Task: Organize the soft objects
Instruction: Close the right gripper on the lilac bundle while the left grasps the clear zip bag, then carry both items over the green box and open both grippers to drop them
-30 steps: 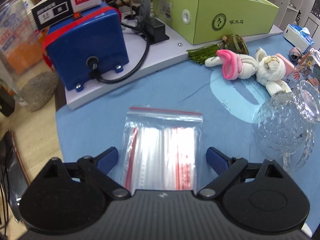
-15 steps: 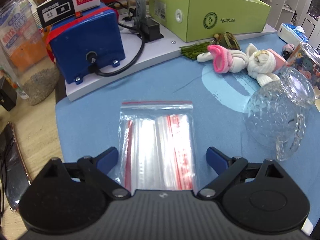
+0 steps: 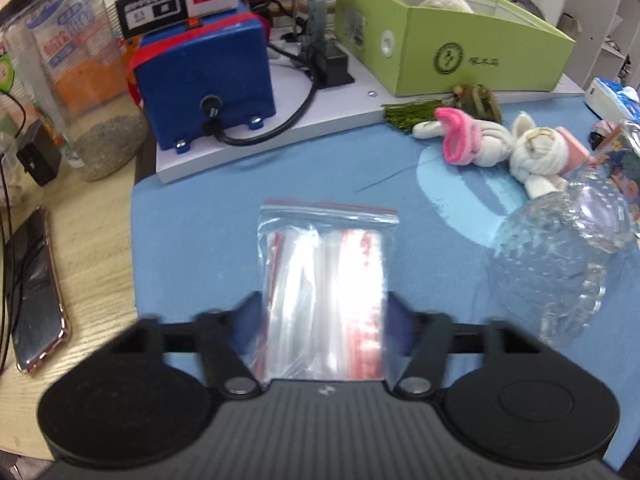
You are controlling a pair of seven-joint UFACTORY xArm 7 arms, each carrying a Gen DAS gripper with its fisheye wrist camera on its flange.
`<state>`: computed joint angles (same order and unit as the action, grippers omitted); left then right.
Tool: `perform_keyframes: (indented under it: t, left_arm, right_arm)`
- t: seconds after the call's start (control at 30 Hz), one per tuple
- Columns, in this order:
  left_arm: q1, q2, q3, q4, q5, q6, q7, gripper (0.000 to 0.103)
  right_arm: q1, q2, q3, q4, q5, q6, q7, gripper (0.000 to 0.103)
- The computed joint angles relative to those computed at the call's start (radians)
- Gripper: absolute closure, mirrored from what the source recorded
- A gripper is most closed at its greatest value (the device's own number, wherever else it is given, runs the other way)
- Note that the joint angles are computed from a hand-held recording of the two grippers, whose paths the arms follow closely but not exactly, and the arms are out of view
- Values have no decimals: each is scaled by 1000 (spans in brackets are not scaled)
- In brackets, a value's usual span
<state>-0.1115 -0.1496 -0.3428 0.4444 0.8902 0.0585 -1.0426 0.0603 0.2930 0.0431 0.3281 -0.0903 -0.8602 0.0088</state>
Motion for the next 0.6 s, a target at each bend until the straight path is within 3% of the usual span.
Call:
perform_keyframes:
  t: [0.03, 0.07, 0.17, 0.27, 0.37, 0.43, 0.6]
  left_arm:
    - [-8, -6, -5, 2, -14, 22, -7, 61]
    - [-8, -9, -11, 3, -12, 30, -28, 63]
    - [-40, -33, 3, -5, -68, 61, -47, 74]
    - [-135, -88, 71, -41, -255, 73, 66, 76]
    - [-116, -148, 12, -43, -295, 105, 70, 76]
    - [-138, -173, 13, -33, -351, 106, 109, 76]
    - [-38, -151, -82, 74, -348, 52, 104, 76]
  right_arm:
    - [5, 1, 2, -3, 14, -7, 2, 53]
    - [9, 6, 2, -6, 23, -25, -1, 69]
    - [-10, 7, 3, -19, -18, -49, 24, 78]
    - [-58, -14, 2, -56, -125, -81, 82, 81]
    - [-88, -53, -8, -111, -192, -143, 113, 81]
    - [-99, -93, -14, -145, -226, -172, 128, 81]
    - [-97, -195, -22, -173, -291, -201, 172, 81]
